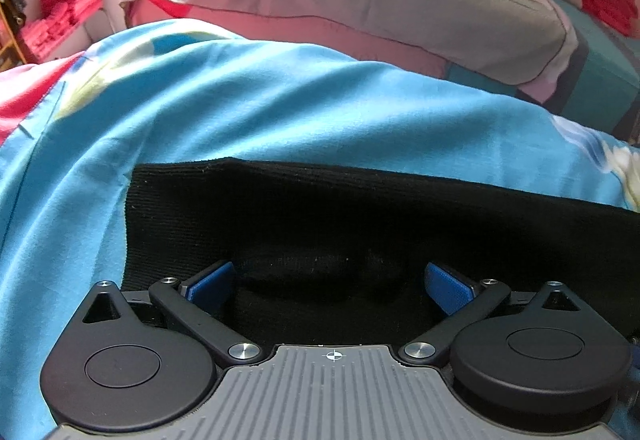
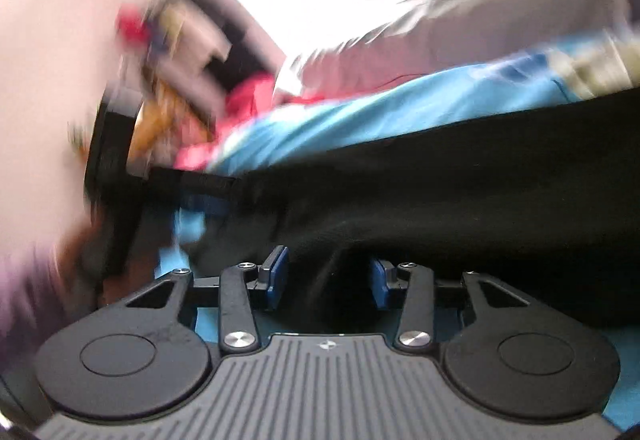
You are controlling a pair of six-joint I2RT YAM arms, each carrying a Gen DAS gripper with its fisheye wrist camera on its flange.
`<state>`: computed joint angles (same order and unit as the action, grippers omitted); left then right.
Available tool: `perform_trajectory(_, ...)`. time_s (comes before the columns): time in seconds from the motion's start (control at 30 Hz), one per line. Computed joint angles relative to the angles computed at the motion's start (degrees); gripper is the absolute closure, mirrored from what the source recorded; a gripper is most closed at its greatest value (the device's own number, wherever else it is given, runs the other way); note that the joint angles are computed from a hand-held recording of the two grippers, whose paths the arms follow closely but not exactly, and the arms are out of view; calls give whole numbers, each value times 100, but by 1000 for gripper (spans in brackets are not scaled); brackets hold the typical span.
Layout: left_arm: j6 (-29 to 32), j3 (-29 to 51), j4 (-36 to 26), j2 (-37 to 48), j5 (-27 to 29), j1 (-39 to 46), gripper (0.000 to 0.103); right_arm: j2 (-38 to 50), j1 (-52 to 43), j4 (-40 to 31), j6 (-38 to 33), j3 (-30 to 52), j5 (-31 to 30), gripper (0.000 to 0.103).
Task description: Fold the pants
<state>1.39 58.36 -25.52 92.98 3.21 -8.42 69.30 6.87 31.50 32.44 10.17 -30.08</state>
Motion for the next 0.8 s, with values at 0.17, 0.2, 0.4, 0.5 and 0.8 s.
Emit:
perform_trajectory(0.17, 46, 13, 10, 8, 117, 62, 0, 1221, -553, -271, -937, 429, -2256, 43)
perform_trajectory(0.2, 52, 0, 4, -14, 129, 72, 0, 1334, -707, -214, -907, 493, -2212, 47)
perform_trajectory(0.4, 64, -82, 67, -75, 75, 35, 0, 2500, -1030, 1753, 549, 444, -2644, 48)
perform_trajectory(0.5, 120, -66, 56, -60, 78, 41, 0, 1466, -612, -1432, -2005, 954, -2495, 55)
perform_trajectory(0.8, 133, -53, 72, -11, -237, -129, 0, -737, -1660, -4119, -3017, 1333, -2507, 40)
